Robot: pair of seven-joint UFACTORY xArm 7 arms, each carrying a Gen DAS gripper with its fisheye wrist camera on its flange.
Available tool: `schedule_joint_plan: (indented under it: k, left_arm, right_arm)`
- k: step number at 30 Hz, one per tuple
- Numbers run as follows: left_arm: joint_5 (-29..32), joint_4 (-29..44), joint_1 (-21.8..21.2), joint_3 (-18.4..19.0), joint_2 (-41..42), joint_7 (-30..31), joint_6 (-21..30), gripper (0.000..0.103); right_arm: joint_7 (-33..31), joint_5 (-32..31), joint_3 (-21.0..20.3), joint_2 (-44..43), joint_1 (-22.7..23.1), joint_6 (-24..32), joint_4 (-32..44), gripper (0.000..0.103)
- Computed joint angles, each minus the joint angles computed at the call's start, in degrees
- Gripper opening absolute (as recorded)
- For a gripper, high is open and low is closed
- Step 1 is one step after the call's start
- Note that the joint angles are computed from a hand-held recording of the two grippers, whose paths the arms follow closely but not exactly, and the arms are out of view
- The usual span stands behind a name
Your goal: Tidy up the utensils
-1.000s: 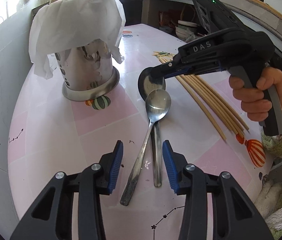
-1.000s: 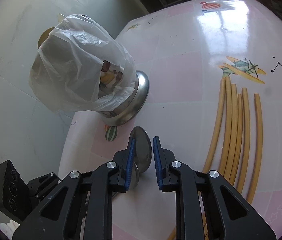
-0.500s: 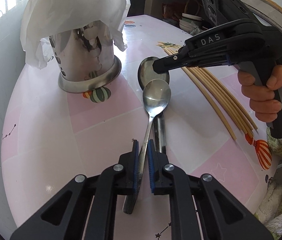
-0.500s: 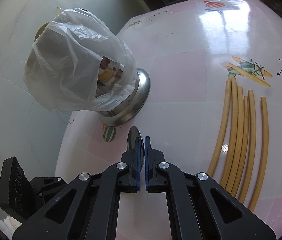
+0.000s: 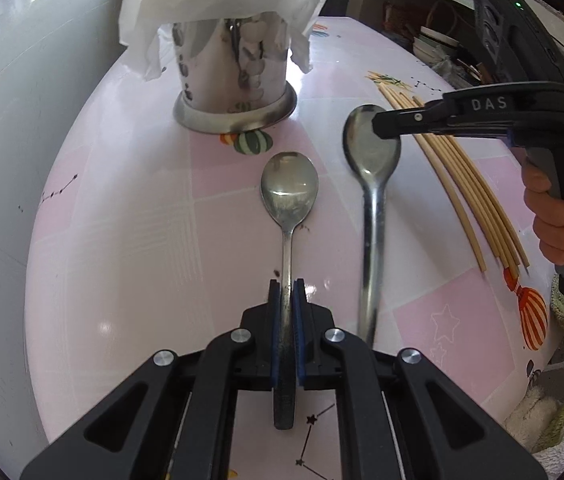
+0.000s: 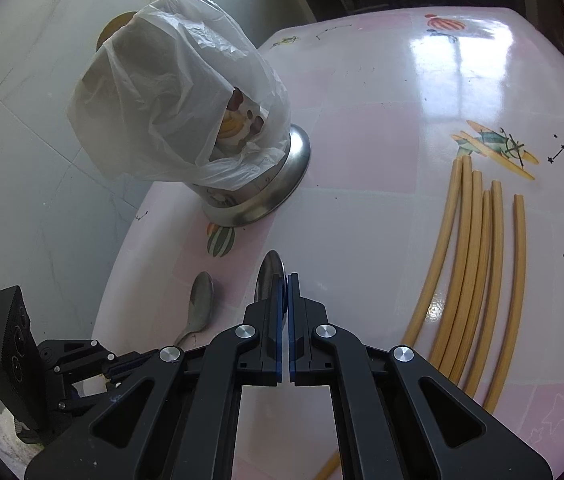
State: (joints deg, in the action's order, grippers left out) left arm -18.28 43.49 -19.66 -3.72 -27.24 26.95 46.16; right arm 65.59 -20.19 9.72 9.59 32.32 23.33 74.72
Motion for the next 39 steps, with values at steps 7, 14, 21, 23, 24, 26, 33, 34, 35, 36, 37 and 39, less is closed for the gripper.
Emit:
schedule_joint_plan:
  k: [7, 14, 21, 23, 24, 26, 33, 34, 35, 36, 37, 39]
  left_arm:
    - [1.64, -0.89, 0.46, -0.86, -3.34, -5.18, 4.91, 0.006]
    - [-1.43, 4.52, -0.78, 1.23, 0.25, -1.87, 5.10, 0.037]
    - [-3.16, 10.25, -0.08, 0.21, 8.04, 1.26, 2.75, 0.041]
    - [-3.46, 10.64, -0.13, -0.17, 9.38, 3.08, 2.17, 0.041]
    - [-3.41, 10.83, -0.15, -0.53, 10.05, 3.68, 1.74, 0.041]
    - [-3.62, 10.88, -0.19, -0.96, 10.98, 4.92, 0.74, 0.041]
    - [-3.50, 10.47, 0.06, -1.85, 12.86, 6.37, -1.98, 0.041]
    - [-3.81, 10.39, 0.02, -1.79, 12.86, 6.57, -2.09, 0.041]
    - [-3.70, 10.23, 0.07, -1.87, 12.83, 6.58, -2.36, 0.041]
    - [-3.52, 9.85, 0.18, -1.83, 12.59, 6.84, -2.74, 0.041]
    - [-3.66, 9.56, 0.10, -1.78, 12.47, 7.25, -3.08, 0.041]
    - [-4.06, 9.19, -0.04, -1.55, 12.18, 8.12, -3.06, 0.041]
  right_arm:
    - [-0.95, 0.51, 0.94, -2.92, -0.60, -0.92, -3.93, 0.001]
    - [-2.40, 1.63, 1.60, -4.11, -1.42, -1.75, -5.34, 0.001]
    - [-4.46, 3.55, 1.92, -4.06, -2.21, -3.82, -6.17, 0.001]
    - [-5.15, 4.32, 1.95, -4.20, -2.40, -4.26, -6.50, 0.001]
    - [-5.33, 4.53, 1.94, -4.19, -2.45, -4.42, -6.57, 0.001]
    - [-5.79, 5.09, 1.94, -4.23, -2.58, -4.72, -6.78, 0.001]
    - [-7.15, 6.83, 1.96, -4.31, -2.89, -5.52, -7.34, 0.001]
    - [-7.30, 6.99, 1.95, -4.31, -2.93, -5.64, -7.41, 0.001]
    - [-7.71, 7.32, 1.97, -4.51, -3.04, -5.88, -7.81, 0.001]
    - [-7.81, 7.40, 1.98, -4.61, -3.07, -5.91, -7.93, 0.001]
    - [-8.00, 7.54, 2.01, -4.67, -3.10, -5.93, -7.99, 0.001]
    - [-8.22, 7.49, 2.03, -4.60, -3.09, -5.75, -7.85, 0.001]
